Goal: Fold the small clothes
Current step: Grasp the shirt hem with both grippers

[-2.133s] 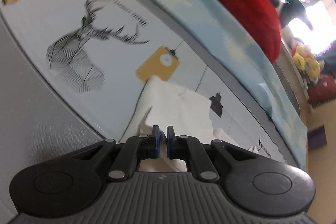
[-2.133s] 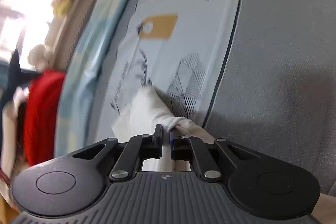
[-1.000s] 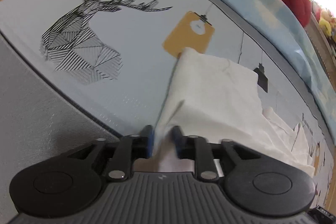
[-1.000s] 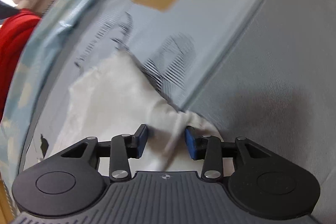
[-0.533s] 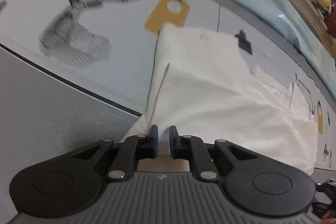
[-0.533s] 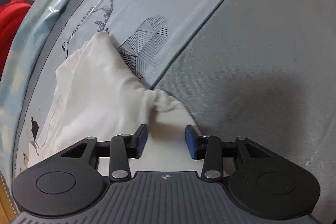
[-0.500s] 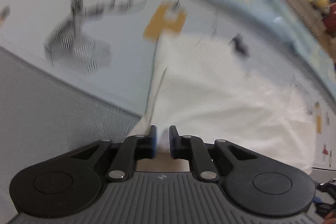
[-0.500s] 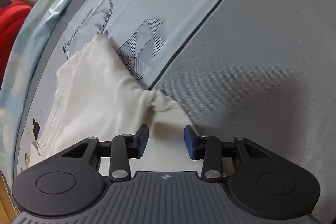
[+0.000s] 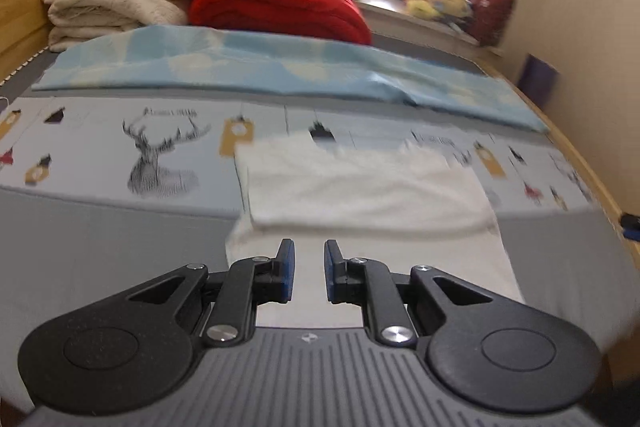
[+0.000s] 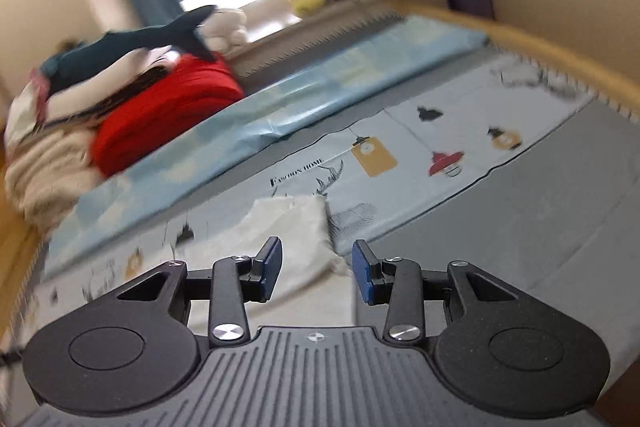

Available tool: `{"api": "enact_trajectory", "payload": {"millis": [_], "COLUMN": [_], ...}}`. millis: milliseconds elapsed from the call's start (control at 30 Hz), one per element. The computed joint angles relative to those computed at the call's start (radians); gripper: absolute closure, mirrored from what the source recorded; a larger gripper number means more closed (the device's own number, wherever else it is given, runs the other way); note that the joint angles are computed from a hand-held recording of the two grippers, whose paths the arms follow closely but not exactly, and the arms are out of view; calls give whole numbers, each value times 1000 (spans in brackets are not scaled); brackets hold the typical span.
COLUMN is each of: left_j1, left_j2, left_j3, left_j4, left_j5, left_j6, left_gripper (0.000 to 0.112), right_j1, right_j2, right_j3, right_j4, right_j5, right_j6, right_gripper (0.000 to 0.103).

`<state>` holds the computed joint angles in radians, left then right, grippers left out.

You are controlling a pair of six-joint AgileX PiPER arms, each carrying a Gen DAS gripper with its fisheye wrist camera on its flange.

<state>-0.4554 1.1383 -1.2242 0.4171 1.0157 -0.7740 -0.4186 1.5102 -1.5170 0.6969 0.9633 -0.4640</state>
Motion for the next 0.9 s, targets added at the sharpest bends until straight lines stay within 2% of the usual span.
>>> {"api": "enact_trajectory", "payload": {"millis": [67, 100, 133, 167, 233, 300, 367, 400, 433, 500, 567, 600, 667, 900], "left_j1": [-69, -73, -77, -77, -64, -60, -36, -8, 43, 130, 148, 163, 203, 191], "left_j2": [-91, -110, -107, -125, -155, -188, -234, -256, -242, -222, -199, -190, -176, -94], "left_j3": [166, 214, 223, 244, 268, 312, 400, 443, 449, 467, 467, 470, 478, 494], "left_j4": [24, -10, -32, -42, -66, -46, -56, -79, -138, -221, -236, -245, -278, -273], "left_j5": [-12, 17, 66, 79, 94, 79, 35, 9, 19, -11, -11, -18, -36, -33], "left_j6": [-92, -109, -138, -161, -161, -171, -183, -187, -150, -54, -26, -20, 7, -2], "left_gripper": [97, 97, 98, 98, 98, 98, 98, 98, 98, 97, 94, 93, 90, 89], "right_j1": [-70, -95, -107, -124, -196, -197, -218, -222, -214, -160, -126, -93, -55, 0], "right_j2": [-79, -114, -119, -98, -81, -74, -67, -69, -65, -40, -29, -37, -55, -13], "right_j3": [147, 223, 262, 271, 292, 310, 333, 353, 371, 381, 396, 412, 436, 450], "right_j4": [59, 55, 12, 4, 63, 15, 41, 42, 25, -47, -74, -118, -179, -284], "right_j5": [8, 3, 16, 53, 136, 136, 149, 142, 122, 102, 75, 36, 0, -38], "right_j6": [-151, -182, -174, -130, -105, -117, -186, -209, -204, -136, -155, -148, -127, -59], "right_gripper": [62, 62, 67, 72, 72, 71, 71, 71, 71, 71, 70, 70, 66, 62]}}
